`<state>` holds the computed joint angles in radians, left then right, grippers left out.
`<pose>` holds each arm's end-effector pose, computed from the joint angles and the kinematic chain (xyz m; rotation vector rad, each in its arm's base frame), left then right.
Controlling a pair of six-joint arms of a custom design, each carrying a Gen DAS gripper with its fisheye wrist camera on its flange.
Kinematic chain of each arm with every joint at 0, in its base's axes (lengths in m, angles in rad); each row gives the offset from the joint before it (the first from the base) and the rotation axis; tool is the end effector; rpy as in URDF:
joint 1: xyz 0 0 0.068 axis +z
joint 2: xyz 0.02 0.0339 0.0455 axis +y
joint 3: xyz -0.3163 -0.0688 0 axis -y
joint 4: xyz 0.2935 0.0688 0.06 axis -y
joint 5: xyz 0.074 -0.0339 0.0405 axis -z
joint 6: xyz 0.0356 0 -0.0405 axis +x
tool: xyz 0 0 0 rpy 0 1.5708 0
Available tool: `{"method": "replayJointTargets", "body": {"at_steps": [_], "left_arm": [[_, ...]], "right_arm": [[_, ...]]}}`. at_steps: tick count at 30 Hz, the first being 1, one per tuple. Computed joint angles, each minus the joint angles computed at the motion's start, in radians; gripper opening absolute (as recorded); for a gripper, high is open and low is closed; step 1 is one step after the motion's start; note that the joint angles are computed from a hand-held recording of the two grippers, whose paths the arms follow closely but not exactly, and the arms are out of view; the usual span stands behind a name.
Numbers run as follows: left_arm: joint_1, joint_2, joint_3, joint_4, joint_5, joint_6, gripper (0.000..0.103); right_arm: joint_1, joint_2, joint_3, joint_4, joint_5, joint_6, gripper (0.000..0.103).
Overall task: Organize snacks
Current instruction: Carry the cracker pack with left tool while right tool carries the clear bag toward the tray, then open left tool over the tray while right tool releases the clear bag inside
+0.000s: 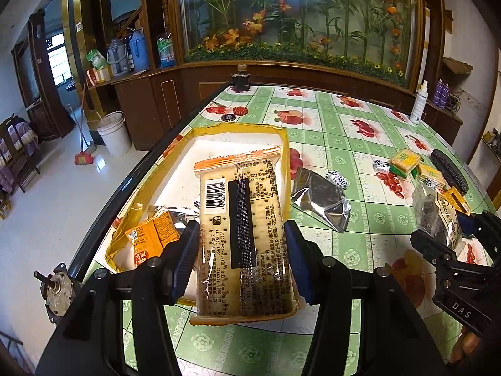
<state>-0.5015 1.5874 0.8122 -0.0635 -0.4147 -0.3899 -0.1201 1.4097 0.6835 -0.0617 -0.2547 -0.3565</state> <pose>0.3122 -0.1548 0.1879 -0.0572 2.3195 0.0568 0.3039 -0.0276 0.1988 -0.3961 2.2937 0.0627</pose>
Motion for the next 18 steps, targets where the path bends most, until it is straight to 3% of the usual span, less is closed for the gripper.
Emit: {"method": "replayJointTargets", "body": {"at_steps": [11, 16, 18], "left_arm": [[0.073, 0.031, -0.002, 0.023, 0.037, 0.004, 0.053], [0.142, 0.064, 0.019, 0.036, 0.062, 0.029, 0.053], [0.181, 0.083, 0.043, 0.036, 0.075, 0.044, 0.053]], "right_arm": [[0.096, 0.080, 0.047, 0.019, 0.051, -0.001, 0.060], [0.114, 0.187, 0.171, -0.076, -0.162, 0.056, 0.060], [0.154, 0.241, 0.234, -0.088, -0.195, 0.088, 0.060]]}}
